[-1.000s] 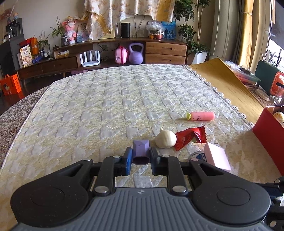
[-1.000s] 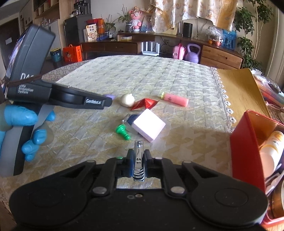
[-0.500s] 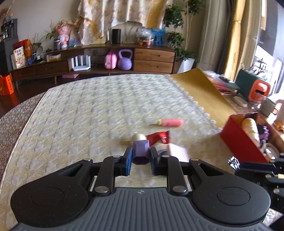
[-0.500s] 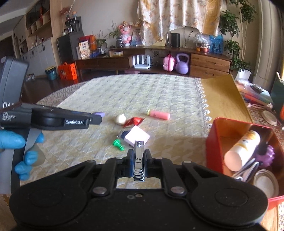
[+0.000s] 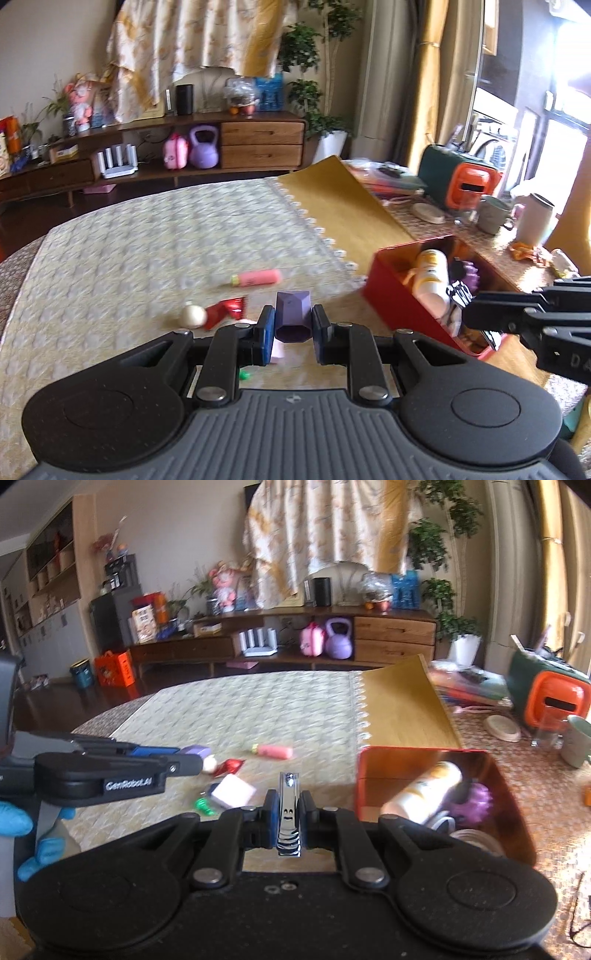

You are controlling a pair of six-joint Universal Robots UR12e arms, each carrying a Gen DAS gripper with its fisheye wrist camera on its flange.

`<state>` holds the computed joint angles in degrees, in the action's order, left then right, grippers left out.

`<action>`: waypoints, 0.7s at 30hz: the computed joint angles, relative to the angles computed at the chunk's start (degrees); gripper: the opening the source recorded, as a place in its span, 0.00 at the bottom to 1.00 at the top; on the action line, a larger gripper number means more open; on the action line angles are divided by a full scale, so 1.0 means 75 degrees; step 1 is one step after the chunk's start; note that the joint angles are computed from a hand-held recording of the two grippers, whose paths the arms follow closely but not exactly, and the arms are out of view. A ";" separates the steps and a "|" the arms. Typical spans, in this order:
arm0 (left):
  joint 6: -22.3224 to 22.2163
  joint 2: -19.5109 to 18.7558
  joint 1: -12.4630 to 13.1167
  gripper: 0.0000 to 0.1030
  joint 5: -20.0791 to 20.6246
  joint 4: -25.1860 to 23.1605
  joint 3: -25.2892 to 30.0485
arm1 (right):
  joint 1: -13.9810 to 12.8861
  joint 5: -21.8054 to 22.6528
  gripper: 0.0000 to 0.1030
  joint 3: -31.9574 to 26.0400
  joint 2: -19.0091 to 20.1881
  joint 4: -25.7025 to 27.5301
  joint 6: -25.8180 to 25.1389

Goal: Organize rigid objects
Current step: 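Carry the purple piece and nail clipper with both grippers into the red tin box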

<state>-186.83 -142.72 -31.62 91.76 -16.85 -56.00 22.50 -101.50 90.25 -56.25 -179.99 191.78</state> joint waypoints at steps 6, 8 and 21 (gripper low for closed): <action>0.0318 -0.0160 -0.0140 0.20 -0.0268 -0.0176 0.0375 | -0.0155 -0.0294 0.10 0.0313 -0.0178 -0.0271 0.0092; 0.0510 -0.0233 -0.0201 0.20 -0.0285 -0.0240 0.0537 | -0.0211 -0.0375 0.10 0.0407 -0.0225 -0.0352 0.0141; 0.0941 -0.0981 -0.0482 0.20 -0.0685 -0.1396 0.2052 | -0.0618 -0.0843 0.10 0.0969 -0.0463 -0.0599 0.0582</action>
